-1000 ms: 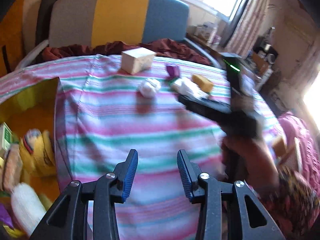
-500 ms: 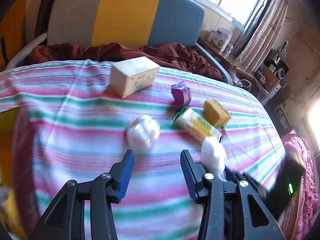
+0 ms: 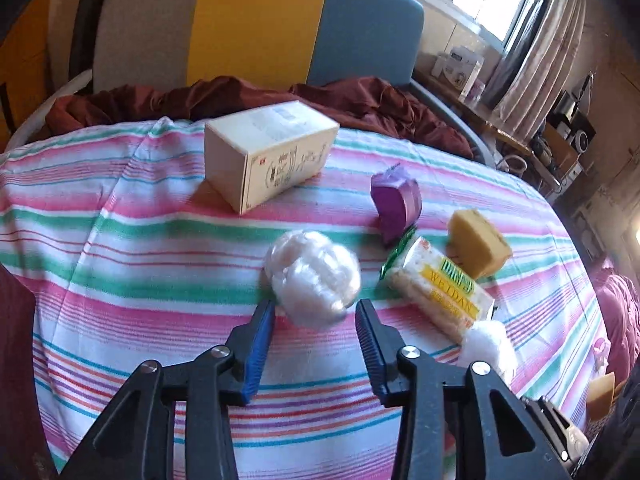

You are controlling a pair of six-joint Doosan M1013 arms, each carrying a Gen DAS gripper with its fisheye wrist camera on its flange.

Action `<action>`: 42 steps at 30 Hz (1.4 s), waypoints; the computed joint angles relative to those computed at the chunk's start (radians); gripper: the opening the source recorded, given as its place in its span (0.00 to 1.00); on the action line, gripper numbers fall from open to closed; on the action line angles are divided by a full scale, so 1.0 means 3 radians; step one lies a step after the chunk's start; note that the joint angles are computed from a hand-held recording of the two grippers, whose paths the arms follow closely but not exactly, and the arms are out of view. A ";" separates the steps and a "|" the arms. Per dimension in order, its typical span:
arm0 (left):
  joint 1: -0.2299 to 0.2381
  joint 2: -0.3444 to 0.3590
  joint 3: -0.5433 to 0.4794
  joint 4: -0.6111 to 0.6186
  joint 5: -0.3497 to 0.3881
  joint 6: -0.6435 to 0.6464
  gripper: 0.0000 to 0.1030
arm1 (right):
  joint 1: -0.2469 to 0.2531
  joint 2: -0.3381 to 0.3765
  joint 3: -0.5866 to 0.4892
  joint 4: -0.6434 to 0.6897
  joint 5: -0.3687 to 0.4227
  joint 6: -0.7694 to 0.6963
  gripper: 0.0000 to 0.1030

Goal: Organize objects
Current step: 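Grasp the other white plastic-wrapped ball with the left tool, then carry both white plastic-wrapped balls to the gold tray with both tools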

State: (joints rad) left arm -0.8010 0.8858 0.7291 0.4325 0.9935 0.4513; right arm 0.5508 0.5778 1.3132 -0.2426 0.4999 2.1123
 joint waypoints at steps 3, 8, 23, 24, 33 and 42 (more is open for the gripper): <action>0.0014 0.0071 -0.0141 -0.0005 0.0108 -0.0001 0.49 | -0.0005 -0.0003 0.0009 0.0018 -0.0018 -0.0009 0.37; 0.0041 0.0167 -0.0295 0.0008 0.0158 0.0127 0.41 | -0.0005 -0.0002 0.0009 0.0005 -0.0017 -0.0004 0.37; -0.0115 -0.0197 0.0467 0.0804 -0.0176 -0.0420 0.34 | 0.0021 -0.0012 0.0034 -0.0298 -0.0026 0.0269 0.35; -0.0138 -0.0224 0.0513 0.0875 -0.0162 -0.0455 0.34 | 0.0022 -0.0015 0.0038 -0.0330 -0.0027 0.0309 0.35; -0.0268 -0.0490 0.0937 0.1081 -0.0251 -0.0664 0.34 | 0.0111 -0.0045 0.0074 -0.1007 -0.0049 0.0733 0.35; -0.0357 -0.0830 0.1520 0.1082 -0.0546 -0.1101 0.33 | 0.0211 -0.0024 0.0046 -0.1360 0.0062 0.0712 0.35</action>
State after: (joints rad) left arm -0.9081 0.6368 1.1849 0.7571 0.8298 0.1210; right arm 0.6143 0.5706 1.3269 -0.6505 0.5185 2.3258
